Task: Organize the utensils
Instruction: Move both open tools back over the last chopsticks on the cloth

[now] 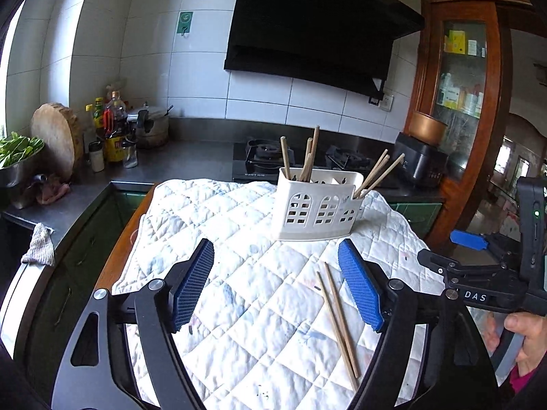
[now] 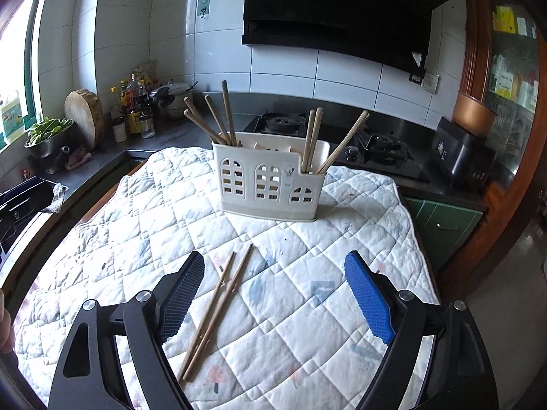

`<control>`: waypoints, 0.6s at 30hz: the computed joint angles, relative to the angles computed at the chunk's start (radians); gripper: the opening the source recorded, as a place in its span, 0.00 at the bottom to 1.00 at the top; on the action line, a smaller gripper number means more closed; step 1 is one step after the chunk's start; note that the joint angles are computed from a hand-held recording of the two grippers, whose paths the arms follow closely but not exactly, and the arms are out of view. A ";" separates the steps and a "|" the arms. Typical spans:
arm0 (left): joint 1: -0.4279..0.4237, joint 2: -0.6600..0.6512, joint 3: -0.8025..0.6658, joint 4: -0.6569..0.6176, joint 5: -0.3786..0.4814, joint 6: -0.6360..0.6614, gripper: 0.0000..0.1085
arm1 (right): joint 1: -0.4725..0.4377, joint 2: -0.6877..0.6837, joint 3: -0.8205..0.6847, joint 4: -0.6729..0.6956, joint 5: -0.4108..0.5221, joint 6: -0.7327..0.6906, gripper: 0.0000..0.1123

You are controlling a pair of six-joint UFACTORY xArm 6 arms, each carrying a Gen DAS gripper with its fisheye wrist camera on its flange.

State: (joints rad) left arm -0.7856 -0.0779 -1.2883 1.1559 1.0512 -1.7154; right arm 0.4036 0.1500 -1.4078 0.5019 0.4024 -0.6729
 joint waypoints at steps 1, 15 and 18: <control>-0.011 -0.006 0.013 0.003 0.020 -0.017 0.72 | 0.007 -0.011 0.031 -0.014 -0.032 0.010 0.72; -0.081 -0.048 0.123 -0.042 0.147 -0.120 0.78 | 0.065 -0.088 0.260 0.016 -0.156 0.019 0.72; -0.089 -0.050 0.136 -0.057 0.169 -0.131 0.78 | 0.066 -0.088 0.280 0.071 -0.140 -0.013 0.67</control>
